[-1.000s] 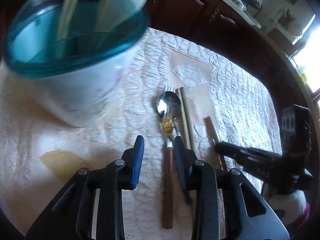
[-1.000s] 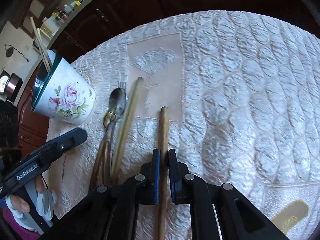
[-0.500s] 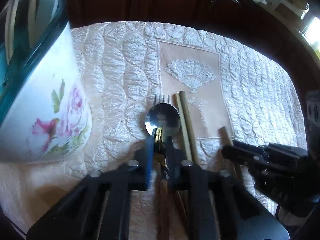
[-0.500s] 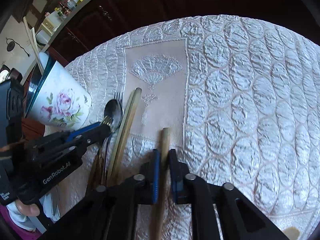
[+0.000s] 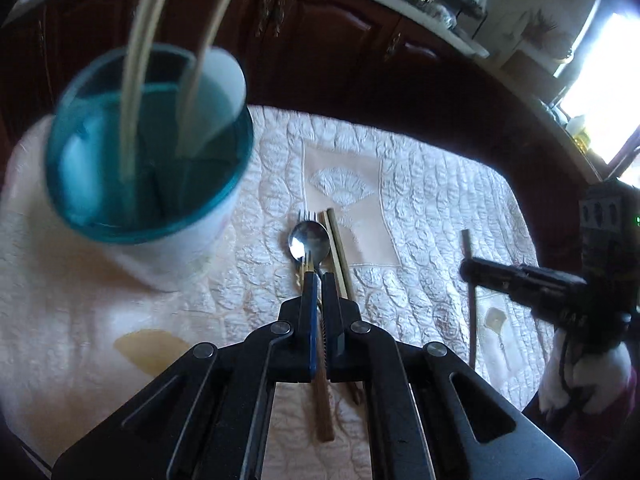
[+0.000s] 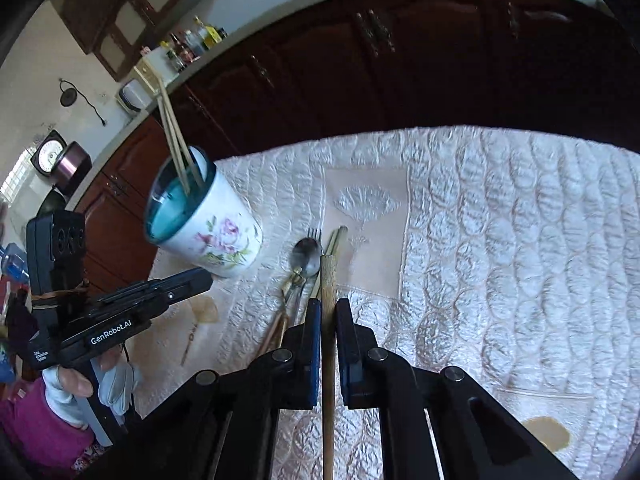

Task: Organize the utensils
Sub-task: 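Grasp a chopstick with the left tool while the right tool grasps another chopstick, then lift both held chopsticks and carry them over the floral cup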

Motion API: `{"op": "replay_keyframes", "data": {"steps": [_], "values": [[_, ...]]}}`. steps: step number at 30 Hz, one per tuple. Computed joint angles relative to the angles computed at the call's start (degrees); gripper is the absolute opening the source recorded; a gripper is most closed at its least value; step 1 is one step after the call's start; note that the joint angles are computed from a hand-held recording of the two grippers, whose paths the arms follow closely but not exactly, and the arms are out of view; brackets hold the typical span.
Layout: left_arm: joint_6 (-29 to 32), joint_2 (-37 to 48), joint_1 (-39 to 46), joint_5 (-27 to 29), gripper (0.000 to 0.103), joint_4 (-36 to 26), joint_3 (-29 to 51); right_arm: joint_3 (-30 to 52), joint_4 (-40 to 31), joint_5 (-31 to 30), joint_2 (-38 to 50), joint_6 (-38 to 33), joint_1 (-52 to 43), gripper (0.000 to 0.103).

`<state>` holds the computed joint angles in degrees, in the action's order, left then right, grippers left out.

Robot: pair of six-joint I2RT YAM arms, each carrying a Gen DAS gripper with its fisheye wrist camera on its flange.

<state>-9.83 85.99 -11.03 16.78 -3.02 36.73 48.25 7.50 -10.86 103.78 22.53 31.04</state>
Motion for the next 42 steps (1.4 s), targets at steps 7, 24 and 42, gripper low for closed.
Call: {"op": "replay_keyframes", "data": {"steps": [7, 24, 42], "values": [[-1.5, 3.1, -2.3, -3.7, 0.023, 0.2, 2.1, -5.9, 1.7, 1.4, -4.4, 1.8, 1.6, 0.007], [-0.8, 19.7, -5.8, -9.0, 0.001, 0.5, 12.2, -8.0, 2.5, -0.6, -7.7, 2.0, 0.5, 0.007], [10.6, -20.8, 17.6, 5.1, 0.001, -18.8, 6.8, 7.3, -6.5, 3.7, -11.4, -0.5, 8.6, 0.007]]}}
